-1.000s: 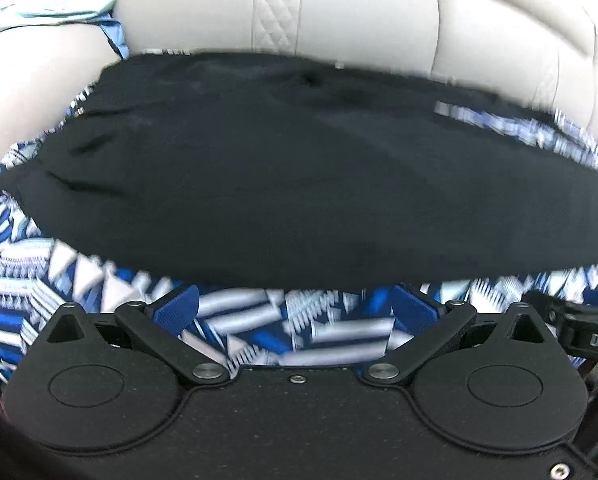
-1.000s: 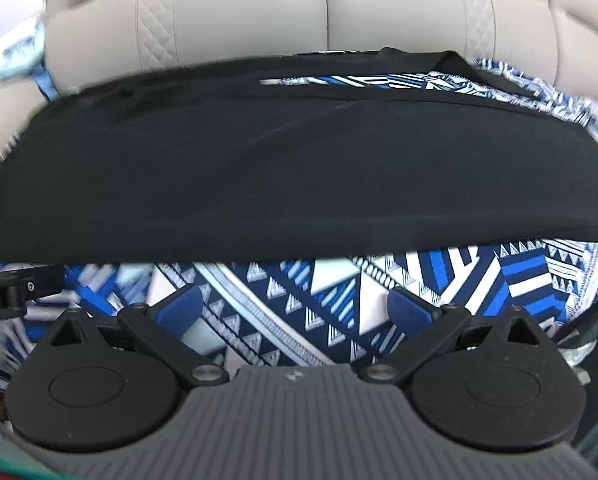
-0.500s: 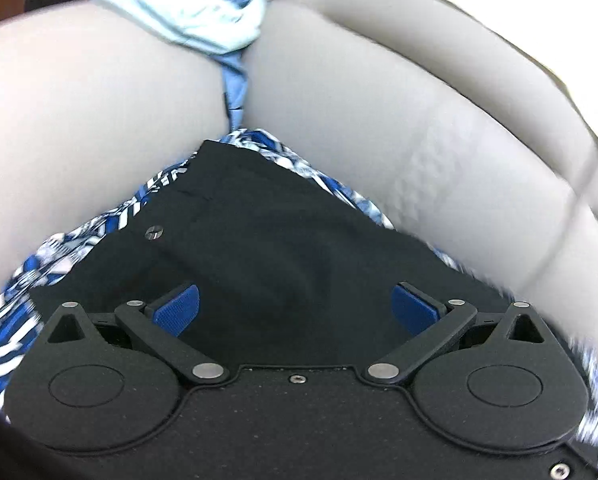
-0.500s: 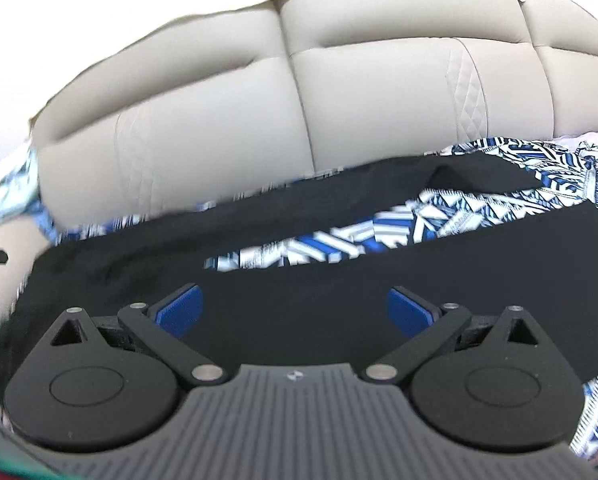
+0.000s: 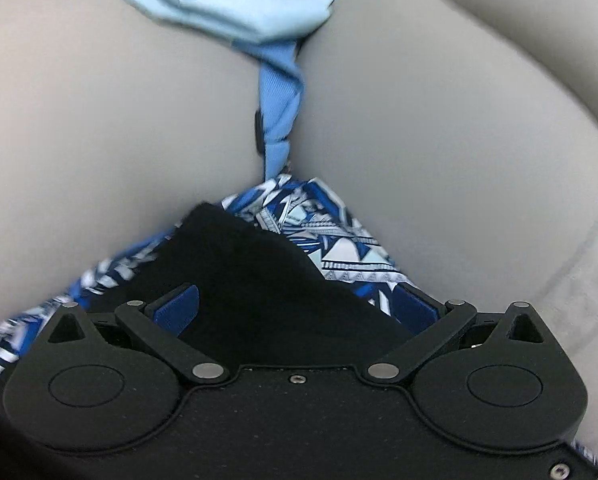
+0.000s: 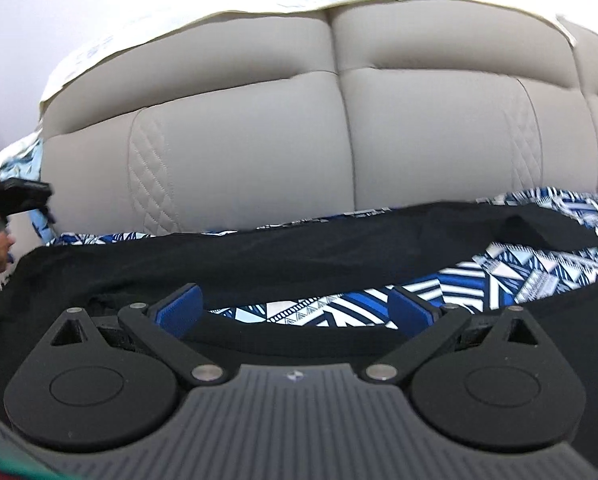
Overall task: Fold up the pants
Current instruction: 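Lower the left tool onto the pants waistband and close it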
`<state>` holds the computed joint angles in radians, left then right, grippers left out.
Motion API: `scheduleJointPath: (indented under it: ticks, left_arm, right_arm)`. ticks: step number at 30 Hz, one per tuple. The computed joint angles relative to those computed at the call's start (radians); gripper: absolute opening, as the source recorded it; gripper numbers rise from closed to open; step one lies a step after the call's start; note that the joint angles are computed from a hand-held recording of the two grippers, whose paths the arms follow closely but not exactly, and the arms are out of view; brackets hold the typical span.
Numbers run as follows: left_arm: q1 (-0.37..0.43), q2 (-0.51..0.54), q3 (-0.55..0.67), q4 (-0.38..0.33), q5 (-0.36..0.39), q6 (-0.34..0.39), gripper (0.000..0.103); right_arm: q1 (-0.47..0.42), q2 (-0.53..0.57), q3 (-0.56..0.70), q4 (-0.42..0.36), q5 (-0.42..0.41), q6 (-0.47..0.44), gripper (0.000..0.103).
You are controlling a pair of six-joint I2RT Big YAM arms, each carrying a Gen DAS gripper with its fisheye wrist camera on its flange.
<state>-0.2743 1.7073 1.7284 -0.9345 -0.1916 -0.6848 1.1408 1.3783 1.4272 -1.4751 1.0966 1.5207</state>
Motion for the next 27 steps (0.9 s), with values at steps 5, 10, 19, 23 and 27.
scheduleJointPath:
  ticks: [5, 10, 19, 23, 27]
  left_arm:
    - [-0.002, 0.125, 0.124, -0.103, -0.067, -0.073, 0.103]
    - [-0.012, 0.189, 0.21, -0.212, -0.152, -0.082, 0.085]
    - [0.016, -0.018, -0.037, 0.028, -0.056, -0.093, 0.004]
    - [0.012, -0.127, -0.124, 0.091, -0.03, -0.005, 0.003]
    - [0.024, -0.247, -0.217, 0.139, 0.036, 0.05, 0.003]
  right_arm:
    - [0.001, -0.003, -0.026, 0.008, 0.016, -0.024, 0.103]
    - [-0.007, -0.021, -0.061, 0.063, 0.0, -0.044, 0.103]
    - [0.001, -0.011, -0.049, 0.098, -0.005, -0.067, 0.103]
    - [0.012, -0.01, -0.033, 0.157, -0.003, -0.115, 0.103]
    - [0.006, -0.043, -0.054, 0.382, -0.053, -0.24, 0.102]
